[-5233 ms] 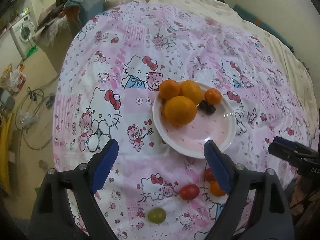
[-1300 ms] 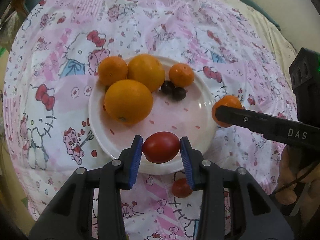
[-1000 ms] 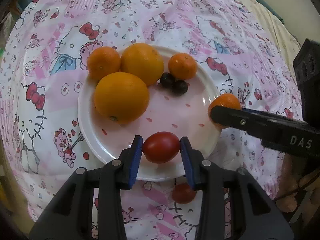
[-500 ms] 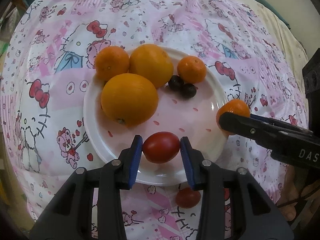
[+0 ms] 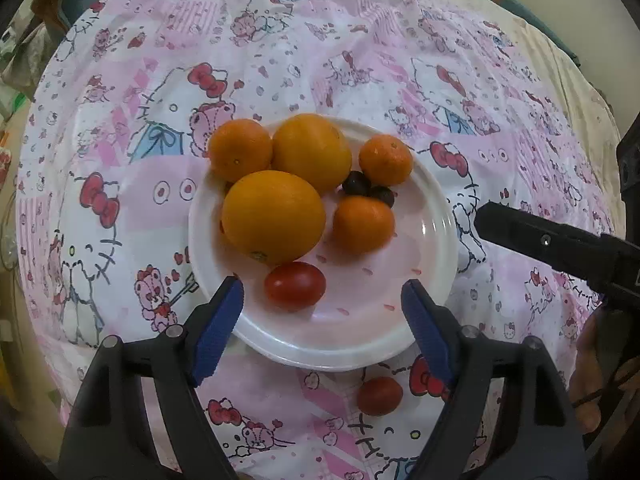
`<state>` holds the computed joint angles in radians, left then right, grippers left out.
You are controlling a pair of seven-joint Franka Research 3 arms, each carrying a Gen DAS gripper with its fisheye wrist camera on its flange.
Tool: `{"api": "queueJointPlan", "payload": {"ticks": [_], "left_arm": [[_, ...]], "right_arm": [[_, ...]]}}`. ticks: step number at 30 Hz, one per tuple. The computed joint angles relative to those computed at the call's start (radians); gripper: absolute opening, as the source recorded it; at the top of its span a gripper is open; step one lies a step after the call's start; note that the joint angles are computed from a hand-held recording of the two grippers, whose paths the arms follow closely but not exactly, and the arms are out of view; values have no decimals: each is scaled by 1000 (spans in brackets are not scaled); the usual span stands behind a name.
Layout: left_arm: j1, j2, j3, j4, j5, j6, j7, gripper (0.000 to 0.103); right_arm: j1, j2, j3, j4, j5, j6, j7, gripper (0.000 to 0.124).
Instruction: Organize fruits
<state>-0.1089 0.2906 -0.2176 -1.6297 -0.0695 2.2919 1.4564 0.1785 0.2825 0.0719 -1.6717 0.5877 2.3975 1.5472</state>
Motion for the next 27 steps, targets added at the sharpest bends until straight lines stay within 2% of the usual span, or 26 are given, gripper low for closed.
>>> {"api": "queueJointPlan", "payload": {"ticks": [13, 20, 27], "left_arm": [[6, -78, 12, -94, 18, 69, -18, 78], [11, -172, 20, -188, 7, 119, 14, 78], [15, -274, 47, -286, -6, 171, 23, 78]], "right_arm": [[21, -40, -3, -41, -43, 7, -1, 75], [24, -117, -7, -120, -35, 11, -16, 75], [44, -216, -11, -227, -47, 67, -33, 75]]}}
